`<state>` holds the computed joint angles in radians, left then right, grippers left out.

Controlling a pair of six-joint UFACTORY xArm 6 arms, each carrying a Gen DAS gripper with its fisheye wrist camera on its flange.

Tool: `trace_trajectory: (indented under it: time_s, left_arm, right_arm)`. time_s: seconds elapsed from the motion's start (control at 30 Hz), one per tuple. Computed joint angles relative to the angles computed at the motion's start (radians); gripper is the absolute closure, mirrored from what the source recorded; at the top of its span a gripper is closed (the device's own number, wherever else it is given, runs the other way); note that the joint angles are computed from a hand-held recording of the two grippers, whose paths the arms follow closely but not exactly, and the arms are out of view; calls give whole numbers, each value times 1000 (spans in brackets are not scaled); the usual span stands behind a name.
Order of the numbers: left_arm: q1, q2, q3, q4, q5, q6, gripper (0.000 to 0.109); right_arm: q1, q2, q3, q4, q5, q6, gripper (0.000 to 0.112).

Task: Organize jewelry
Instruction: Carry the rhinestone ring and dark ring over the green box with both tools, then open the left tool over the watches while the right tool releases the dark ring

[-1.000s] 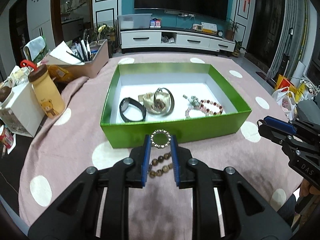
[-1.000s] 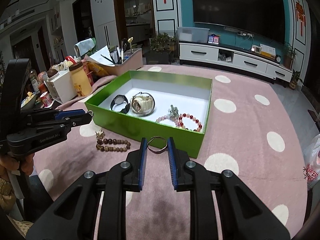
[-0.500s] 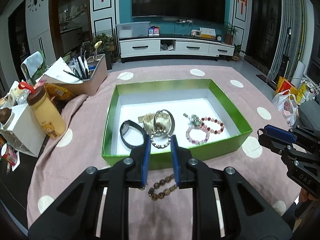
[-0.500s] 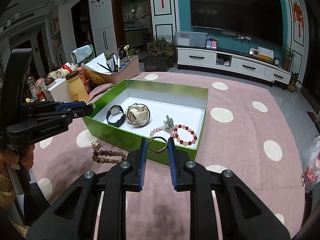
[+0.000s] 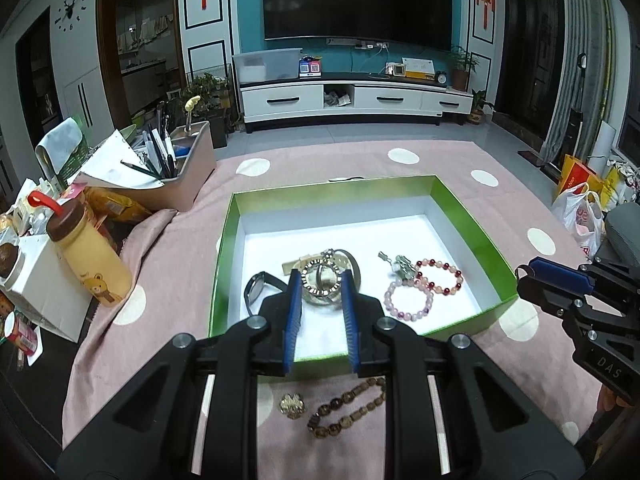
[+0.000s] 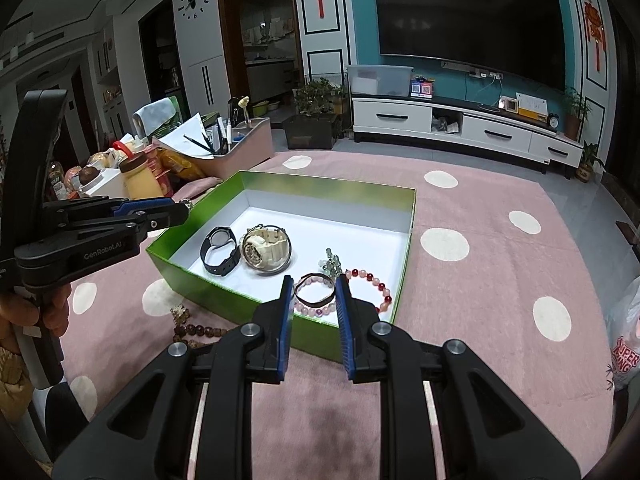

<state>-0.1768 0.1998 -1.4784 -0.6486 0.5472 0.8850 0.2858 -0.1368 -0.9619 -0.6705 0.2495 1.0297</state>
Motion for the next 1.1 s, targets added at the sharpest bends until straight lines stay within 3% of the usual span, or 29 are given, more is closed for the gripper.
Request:
trace_trajectory:
  time_s: [0.3,1.1]
  left_arm:
    - [-6,101,-120,61,7,-68,89]
    - [-6,353,-436,261,113,-304,89]
  right_arm:
    - [-29,70,-55,60,-20,-54,92]
    - [-70,250,-231,213,73,-193,92]
